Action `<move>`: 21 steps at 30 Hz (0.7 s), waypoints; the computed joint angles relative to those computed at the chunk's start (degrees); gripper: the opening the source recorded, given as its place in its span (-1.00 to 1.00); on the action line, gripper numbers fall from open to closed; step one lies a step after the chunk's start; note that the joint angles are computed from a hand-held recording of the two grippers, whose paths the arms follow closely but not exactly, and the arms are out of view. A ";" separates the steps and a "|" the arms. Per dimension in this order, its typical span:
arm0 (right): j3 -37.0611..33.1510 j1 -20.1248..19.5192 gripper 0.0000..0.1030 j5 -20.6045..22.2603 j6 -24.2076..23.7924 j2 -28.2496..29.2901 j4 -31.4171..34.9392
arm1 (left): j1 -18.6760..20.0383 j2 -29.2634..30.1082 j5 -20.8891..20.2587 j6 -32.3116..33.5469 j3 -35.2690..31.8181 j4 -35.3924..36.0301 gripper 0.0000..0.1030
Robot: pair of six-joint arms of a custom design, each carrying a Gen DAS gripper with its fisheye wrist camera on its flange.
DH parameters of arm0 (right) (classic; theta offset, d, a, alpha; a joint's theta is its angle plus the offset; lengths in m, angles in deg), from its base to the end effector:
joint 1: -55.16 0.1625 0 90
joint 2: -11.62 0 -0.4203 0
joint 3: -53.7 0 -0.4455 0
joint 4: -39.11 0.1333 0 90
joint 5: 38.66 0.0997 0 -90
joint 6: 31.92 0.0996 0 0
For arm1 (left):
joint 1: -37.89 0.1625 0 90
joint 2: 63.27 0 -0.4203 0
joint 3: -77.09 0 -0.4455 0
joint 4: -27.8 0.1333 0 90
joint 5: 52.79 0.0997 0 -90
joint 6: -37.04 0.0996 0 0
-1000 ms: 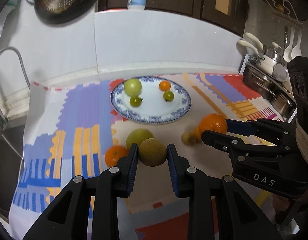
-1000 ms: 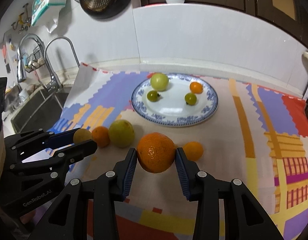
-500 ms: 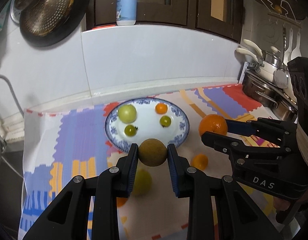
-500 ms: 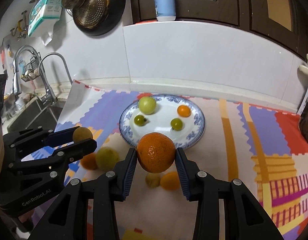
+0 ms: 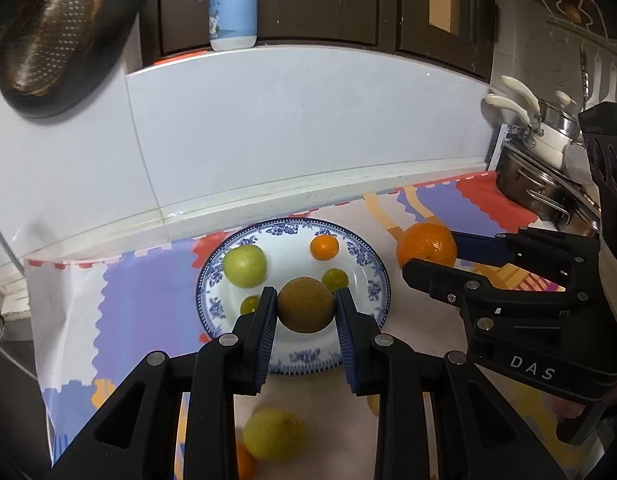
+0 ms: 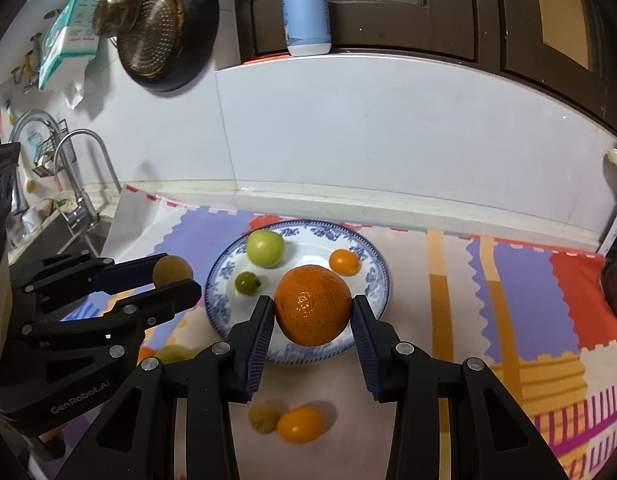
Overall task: Organize fruits
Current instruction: 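Carry the brown fruit in the left tool while the right tool carries the orange over the plate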
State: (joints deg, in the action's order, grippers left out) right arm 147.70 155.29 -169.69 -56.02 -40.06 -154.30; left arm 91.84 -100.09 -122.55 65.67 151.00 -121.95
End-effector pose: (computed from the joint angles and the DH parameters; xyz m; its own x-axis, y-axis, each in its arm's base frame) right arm 0.1907 -0.6811 0.2433 -0.7354 0.2009 0.6471 -0.4221 0.6112 -0.6695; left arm -0.3468 -0.7616 0.0979 -0.4745 0.7475 -0.4648 0.8777 0.4419 -0.1852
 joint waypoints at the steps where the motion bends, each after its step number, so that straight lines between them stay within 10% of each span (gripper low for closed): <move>1: -0.37 -0.27 -0.21 0.22 -0.13 0.06 0.31 | 0.03 0.77 0.20 -0.03 -1.06 0.57 -0.43; 21: -10.22 -6.36 -0.21 3.41 1.52 4.12 10.86 | 2.01 16.18 1.76 0.20 -23.81 16.75 -0.43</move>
